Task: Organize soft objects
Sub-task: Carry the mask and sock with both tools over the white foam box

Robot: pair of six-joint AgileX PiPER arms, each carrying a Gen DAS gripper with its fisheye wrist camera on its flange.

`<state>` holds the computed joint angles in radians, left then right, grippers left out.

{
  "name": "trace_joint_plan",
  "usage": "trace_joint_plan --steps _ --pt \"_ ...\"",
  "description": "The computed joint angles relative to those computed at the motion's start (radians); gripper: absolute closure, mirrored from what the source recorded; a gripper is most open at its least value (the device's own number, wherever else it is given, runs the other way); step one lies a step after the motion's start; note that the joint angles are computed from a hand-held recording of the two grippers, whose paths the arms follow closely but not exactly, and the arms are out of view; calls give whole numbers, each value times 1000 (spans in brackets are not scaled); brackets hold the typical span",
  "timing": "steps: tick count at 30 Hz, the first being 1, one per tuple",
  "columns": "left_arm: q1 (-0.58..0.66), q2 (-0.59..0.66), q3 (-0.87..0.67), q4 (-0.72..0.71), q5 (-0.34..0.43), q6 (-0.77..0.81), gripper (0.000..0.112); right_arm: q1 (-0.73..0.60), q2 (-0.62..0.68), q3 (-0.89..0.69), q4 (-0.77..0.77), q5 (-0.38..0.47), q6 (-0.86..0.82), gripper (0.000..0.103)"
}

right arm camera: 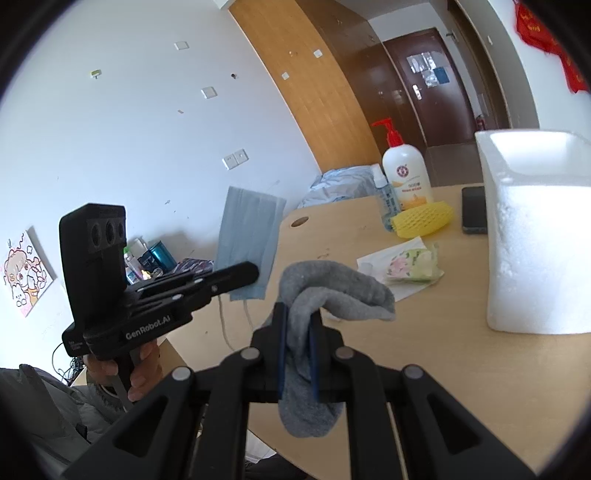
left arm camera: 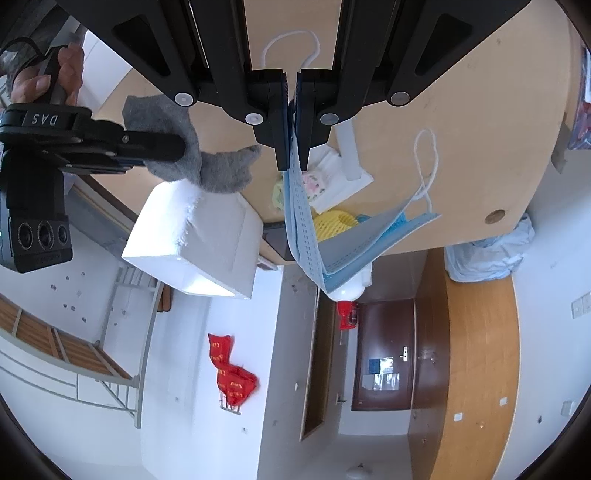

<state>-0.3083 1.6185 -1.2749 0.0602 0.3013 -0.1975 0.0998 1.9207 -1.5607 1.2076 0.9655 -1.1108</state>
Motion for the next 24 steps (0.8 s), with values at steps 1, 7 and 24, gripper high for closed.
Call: trace_joint_plan --steps 1,7,24 --pt "-4 -8 9 23 -4 -17 110 0 -19 22 7 -16 -11 90" --pt "-40 -65 52 160 -70 -122 110 -6 -112 119 75 -66 -88 90" --pt "-154 -17 -105 152 -97 -27 110 46 -448 424 407 -571 -452 90"
